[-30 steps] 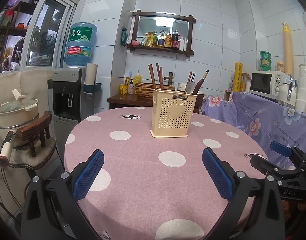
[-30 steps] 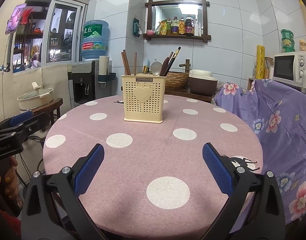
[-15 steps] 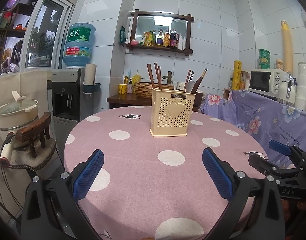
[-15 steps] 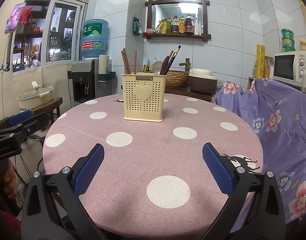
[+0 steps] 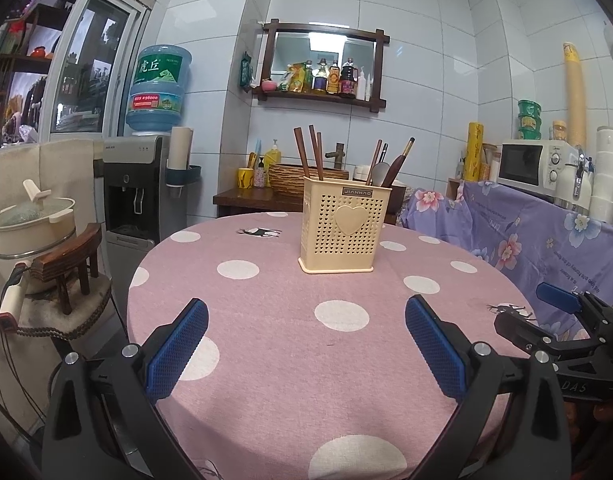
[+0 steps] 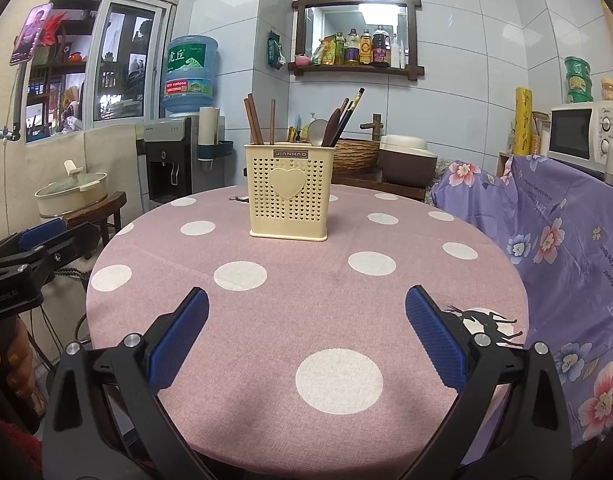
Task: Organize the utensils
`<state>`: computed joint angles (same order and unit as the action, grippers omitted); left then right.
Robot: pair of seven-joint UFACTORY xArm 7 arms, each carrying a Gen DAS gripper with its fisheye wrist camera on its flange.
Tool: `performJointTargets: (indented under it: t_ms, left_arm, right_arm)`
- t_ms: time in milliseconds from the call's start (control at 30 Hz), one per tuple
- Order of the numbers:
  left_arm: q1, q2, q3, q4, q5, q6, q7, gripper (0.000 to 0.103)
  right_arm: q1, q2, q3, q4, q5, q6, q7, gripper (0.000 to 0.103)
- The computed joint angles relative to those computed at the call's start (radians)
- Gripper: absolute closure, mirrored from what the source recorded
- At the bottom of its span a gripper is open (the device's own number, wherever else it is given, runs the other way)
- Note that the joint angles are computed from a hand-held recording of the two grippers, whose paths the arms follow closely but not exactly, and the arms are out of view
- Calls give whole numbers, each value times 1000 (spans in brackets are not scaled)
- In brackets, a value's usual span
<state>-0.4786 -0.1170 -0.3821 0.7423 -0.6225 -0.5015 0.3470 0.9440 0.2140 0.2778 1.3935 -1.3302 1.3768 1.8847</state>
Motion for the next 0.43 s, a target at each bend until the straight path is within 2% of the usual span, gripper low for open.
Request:
performJointTargets:
  t_ms: [433]
  left_arm:
    - [2,1,-12,9,-50,13,29,5]
  right_arm:
    - [-5,-6,2,-4,8,-12,-5,6]
